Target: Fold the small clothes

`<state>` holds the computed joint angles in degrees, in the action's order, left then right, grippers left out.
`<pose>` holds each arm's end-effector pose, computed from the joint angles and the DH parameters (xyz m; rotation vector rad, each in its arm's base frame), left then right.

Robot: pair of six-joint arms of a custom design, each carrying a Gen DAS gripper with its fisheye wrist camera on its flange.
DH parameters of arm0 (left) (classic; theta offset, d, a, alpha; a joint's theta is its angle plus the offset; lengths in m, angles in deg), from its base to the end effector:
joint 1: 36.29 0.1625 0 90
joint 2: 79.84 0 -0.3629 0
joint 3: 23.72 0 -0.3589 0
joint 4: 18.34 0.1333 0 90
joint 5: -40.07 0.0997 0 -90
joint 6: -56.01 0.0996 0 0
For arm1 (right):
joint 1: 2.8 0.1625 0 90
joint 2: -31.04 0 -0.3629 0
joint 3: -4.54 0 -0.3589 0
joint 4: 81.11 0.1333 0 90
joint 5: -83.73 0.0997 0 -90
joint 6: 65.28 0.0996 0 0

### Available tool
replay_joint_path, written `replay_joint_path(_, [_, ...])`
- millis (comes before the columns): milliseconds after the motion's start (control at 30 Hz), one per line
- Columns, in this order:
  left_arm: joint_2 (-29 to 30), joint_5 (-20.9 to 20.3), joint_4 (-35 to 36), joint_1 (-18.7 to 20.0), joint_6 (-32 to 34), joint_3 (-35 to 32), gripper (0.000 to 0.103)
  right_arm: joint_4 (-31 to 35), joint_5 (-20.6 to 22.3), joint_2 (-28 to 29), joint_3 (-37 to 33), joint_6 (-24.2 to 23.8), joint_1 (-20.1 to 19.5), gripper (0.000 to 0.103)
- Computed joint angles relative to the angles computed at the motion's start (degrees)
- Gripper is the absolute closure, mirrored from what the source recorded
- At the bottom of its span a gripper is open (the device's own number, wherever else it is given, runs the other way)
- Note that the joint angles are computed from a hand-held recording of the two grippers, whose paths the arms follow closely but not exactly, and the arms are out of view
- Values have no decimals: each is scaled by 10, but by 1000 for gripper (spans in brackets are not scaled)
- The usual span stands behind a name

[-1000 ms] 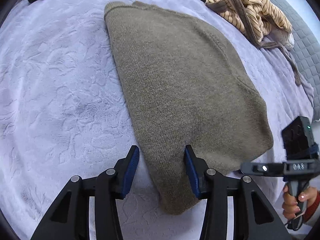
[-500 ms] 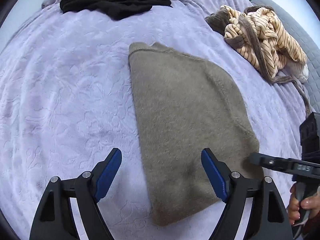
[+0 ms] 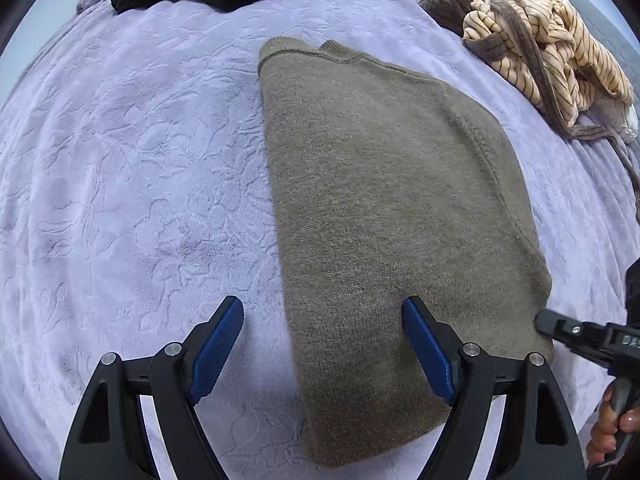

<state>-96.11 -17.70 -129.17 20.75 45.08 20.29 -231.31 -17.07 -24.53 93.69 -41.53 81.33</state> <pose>-0.2543 -0.7348 0.0015 0.5357 2.5170 -0.1337 0.0489 -0.6455 0.2205 -0.8155 -2.8272 0.7307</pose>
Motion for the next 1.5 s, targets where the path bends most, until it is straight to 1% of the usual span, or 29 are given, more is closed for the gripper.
replay_joint_path(100, [5, -1, 8, -1, -8, -8, 21, -2, -19, -10, -5, -15, 12, 91])
replay_joint_path(233, [8, 1, 14, -1, -12, -13, 21, 8, -27, -19, -15, -26, 17, 87])
replay_joint_path(300, [11, 1, 22, -1, -14, -21, 21, 18, -33, -11, -32, -28, 20, 87])
replay_joint_path(367, [12, 3, 24, -2, -13, -22, 21, 17, -31, -18, -28, -39, 22, 87])
replay_joint_path(433, [12, 7, 22, -3, -10, -18, 21, 17, -26, -9, -39, -59, 29, 85])
replay_joint_path(500, [14, 9, 24, -5, -10, -19, 21, 39, -23, 1, -53, -77, 32, 85])
replay_joint_path(567, [16, 11, 27, -6, -11, -20, 21, 83, -38, 16, -73, -84, 34, 85])
replay_joint_path(633, [20, 11, 37, -7, -12, -25, 21, 136, -65, 42, -102, -81, 31, 86])
replay_joint_path(667, [22, 12, 44, -7, -14, -30, 20, 136, -59, 44, -96, -75, 22, 87])
replay_joint_path(733, [21, 13, 41, -8, -11, -26, 20, 108, -32, 34, -75, -58, 11, 87])
replay_joint_path(767, [21, 13, 39, -8, -9, -25, 20, 105, -25, 29, -71, -55, 9, 87])
replay_joint_path(867, [27, 8, 48, -5, -11, -33, 20, 122, -31, 20, -67, -67, 12, 86])
replay_joint_path(933, [30, 8, 50, -6, -14, -36, 21, 135, -30, 24, -79, -69, 12, 86])
replay_joint_path(1000, [31, 8, 52, -8, -14, -38, 20, 133, -25, 19, -74, -61, 11, 85])
replay_joint_path(1067, [29, 7, 53, -7, -11, -37, 20, 114, -16, 9, -63, -59, 10, 84])
replay_joint_path(1100, [29, 5, 54, -6, -10, -37, 20, 97, -17, 2, -56, -68, 12, 81])
replay_joint_path(1167, [28, -3, 57, -4, -10, -41, 20, 76, -28, -4, -55, -84, 17, 56])
replay_joint_path(1200, [25, -9, 50, -3, -9, -38, 21, 72, -34, -3, -64, -90, 18, 34])
replay_joint_path(1233, [17, -18, 33, -2, -6, -28, 21, 71, -36, -2, -69, -93, 18, 31])
replay_joint_path(1267, [6, -30, 6, 0, -1, -12, 21, 74, -39, 5, -85, -96, 17, 31])
replay_joint_path(1333, [-2, -45, -13, 3, 1, -6, 21, 79, -33, 18, -114, -105, 9, 31])
replay_joint_path(1367, [-3, -52, -13, 6, -2, -10, 21, 75, -30, 16, -114, -109, 5, 31])
replay_joint_path(1433, [2, -61, -1, 14, -17, -26, 21, 82, -29, 38, -145, -106, -1, 31])
replay_joint_path(1467, [3, -59, 5, 17, -25, -31, 21, 87, -17, 51, -163, -100, -8, 32])
replay_joint_path(1500, [3, -57, 8, 19, -28, -33, 21, 90, 8, 62, -179, -92, -18, 36])
